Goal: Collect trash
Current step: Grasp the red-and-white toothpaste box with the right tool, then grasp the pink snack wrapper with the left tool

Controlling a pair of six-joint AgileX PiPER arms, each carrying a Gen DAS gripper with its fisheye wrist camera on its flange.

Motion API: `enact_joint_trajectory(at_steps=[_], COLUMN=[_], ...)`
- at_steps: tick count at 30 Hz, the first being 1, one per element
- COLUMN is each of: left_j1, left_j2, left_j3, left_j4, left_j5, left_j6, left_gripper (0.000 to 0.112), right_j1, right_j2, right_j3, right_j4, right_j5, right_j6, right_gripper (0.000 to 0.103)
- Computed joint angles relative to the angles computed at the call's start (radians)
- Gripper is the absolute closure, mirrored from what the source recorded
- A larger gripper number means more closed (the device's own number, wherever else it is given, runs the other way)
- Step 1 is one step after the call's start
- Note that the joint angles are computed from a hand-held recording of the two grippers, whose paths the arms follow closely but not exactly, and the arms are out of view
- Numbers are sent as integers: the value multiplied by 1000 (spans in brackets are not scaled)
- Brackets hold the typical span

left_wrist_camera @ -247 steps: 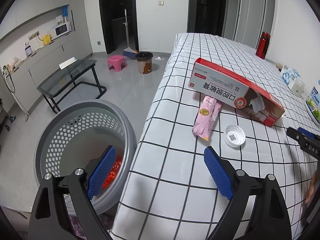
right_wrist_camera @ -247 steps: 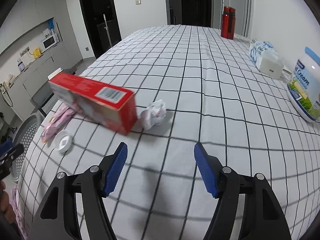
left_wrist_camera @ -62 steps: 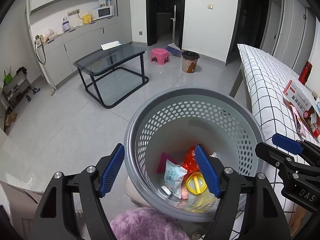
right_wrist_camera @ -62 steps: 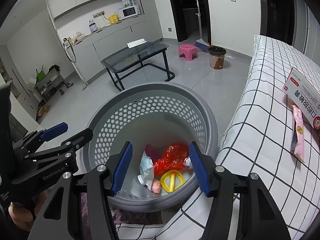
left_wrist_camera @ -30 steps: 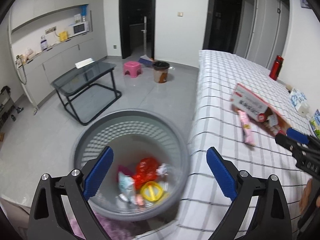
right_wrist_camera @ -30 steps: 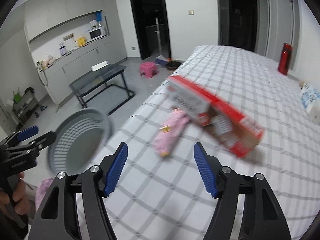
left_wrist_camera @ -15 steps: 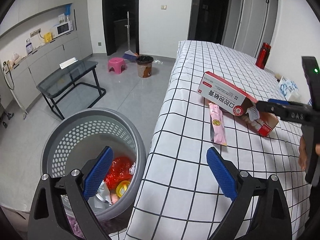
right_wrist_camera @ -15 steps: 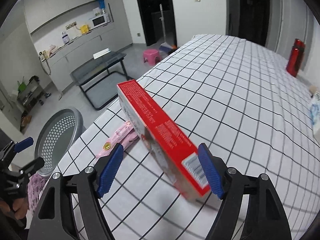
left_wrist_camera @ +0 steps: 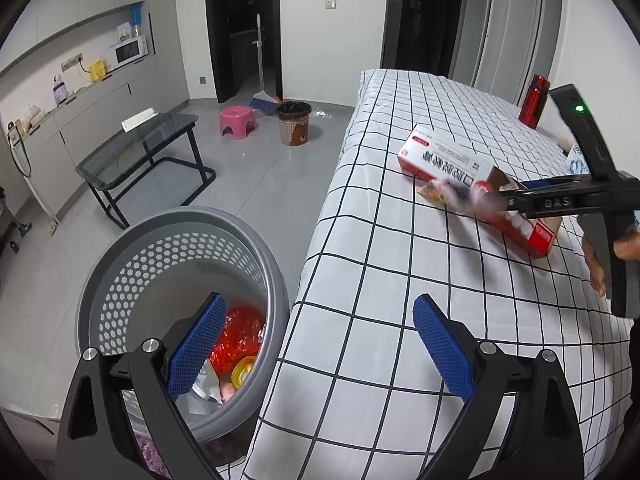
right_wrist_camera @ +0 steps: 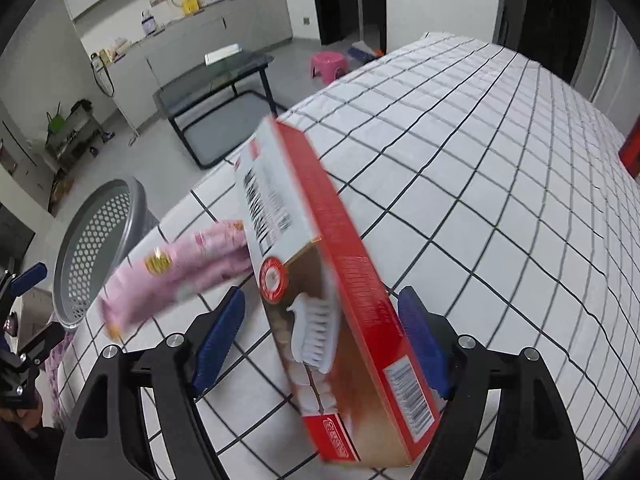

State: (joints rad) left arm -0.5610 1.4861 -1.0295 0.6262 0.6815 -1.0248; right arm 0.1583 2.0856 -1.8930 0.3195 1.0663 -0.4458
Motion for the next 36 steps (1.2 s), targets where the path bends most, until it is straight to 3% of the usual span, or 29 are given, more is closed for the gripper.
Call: enact_joint_trajectory(at_steps=[2,9,10,11,14,18,25,30,36], left_j1=[1,16,17,22,20,23,22,22,17], left_j2=[1,5,6,4,5,6,26,91,217], left_j3=[-1,-4,-3,1,-2,-10,-49,-113,-225], left_j4=[-1,-17,-21,-22,-18,-19,-25,-43,-71], left_j5=[0,-6,-8,-13,-13,-20,-41,-67,-66], left_j6=[3,18,20,24,23,31,60,102,153], left_gripper=[20,20,20,20,20,20,20,20,20], right_j1=[5,43,43,45,44,29,-3,16,-13], right_j2=[47,31,25,18,-11,-83,-339,-510,-682], right_j3=[-61,-3,13,32,94,213,532,741,956], right_j4=[-13,-102,-96,-98,-96,-64,-21,-172,-146], right_j5=[48,-51,-65,-82,-132,-221,-416,-552,-630], right_j6=[11,90,94,101,118,129,205,408,499], right_gripper=[28,28,31,43,50,51,52,52,52])
